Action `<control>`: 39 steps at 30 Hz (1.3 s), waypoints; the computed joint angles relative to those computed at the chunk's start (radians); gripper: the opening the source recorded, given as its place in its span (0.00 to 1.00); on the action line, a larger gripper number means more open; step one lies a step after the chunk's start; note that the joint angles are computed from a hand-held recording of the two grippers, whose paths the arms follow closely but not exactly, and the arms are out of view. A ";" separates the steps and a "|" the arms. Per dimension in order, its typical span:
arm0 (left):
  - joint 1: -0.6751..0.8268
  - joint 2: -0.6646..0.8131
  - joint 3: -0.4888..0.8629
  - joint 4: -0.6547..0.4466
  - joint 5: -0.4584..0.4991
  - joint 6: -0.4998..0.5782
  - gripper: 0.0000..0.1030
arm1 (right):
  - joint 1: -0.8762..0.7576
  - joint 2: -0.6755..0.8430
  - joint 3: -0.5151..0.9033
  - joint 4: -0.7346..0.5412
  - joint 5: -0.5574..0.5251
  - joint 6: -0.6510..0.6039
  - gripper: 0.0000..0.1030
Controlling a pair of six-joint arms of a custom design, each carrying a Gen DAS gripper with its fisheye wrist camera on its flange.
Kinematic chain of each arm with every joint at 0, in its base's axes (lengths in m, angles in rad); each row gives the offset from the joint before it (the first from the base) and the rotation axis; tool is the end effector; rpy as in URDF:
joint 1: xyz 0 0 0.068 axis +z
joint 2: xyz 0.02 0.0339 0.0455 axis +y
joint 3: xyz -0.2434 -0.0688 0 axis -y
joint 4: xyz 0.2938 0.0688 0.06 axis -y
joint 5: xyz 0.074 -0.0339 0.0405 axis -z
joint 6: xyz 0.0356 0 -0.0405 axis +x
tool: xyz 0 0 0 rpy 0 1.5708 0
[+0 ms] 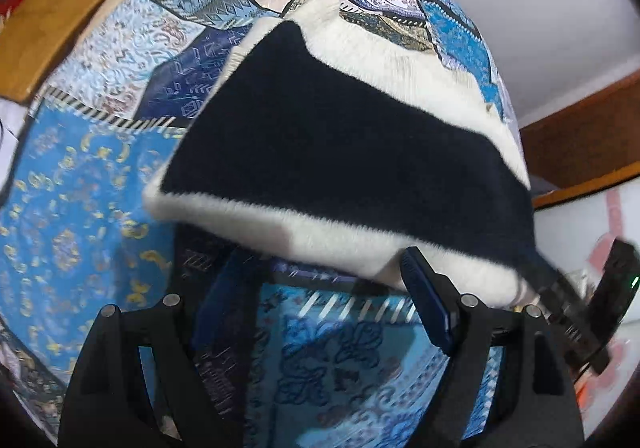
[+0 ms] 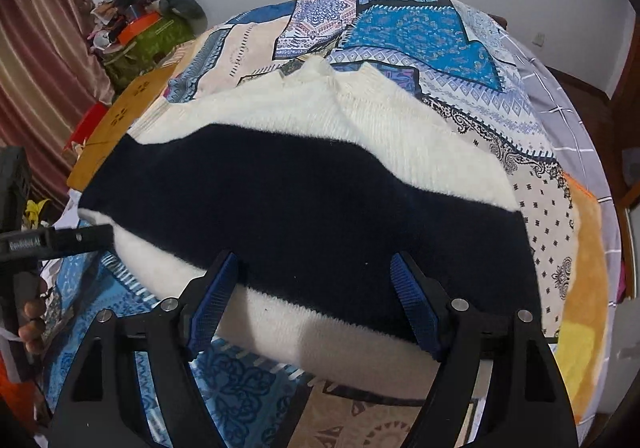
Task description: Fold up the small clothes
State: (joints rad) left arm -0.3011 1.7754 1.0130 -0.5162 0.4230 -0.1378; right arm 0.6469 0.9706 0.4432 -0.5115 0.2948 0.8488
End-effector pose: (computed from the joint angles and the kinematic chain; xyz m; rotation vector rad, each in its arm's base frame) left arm 0.3338 -0.1190 0.0903 0.3244 2.8530 -0.6934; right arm 0.1829 0.1252 0.1252 0.3596 2.5266 0.1948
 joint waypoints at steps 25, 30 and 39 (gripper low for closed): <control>0.055 0.137 0.144 0.174 0.040 -0.376 0.23 | 0.006 -0.037 0.016 -0.053 0.019 -0.028 0.82; 0.083 0.044 0.143 0.158 -0.038 -0.334 0.22 | 0.011 -0.121 0.012 -0.120 0.058 -0.024 0.82; 0.062 -0.129 0.160 0.138 -0.237 -0.237 0.22 | -0.006 -0.192 -0.002 -0.158 0.081 -0.043 0.82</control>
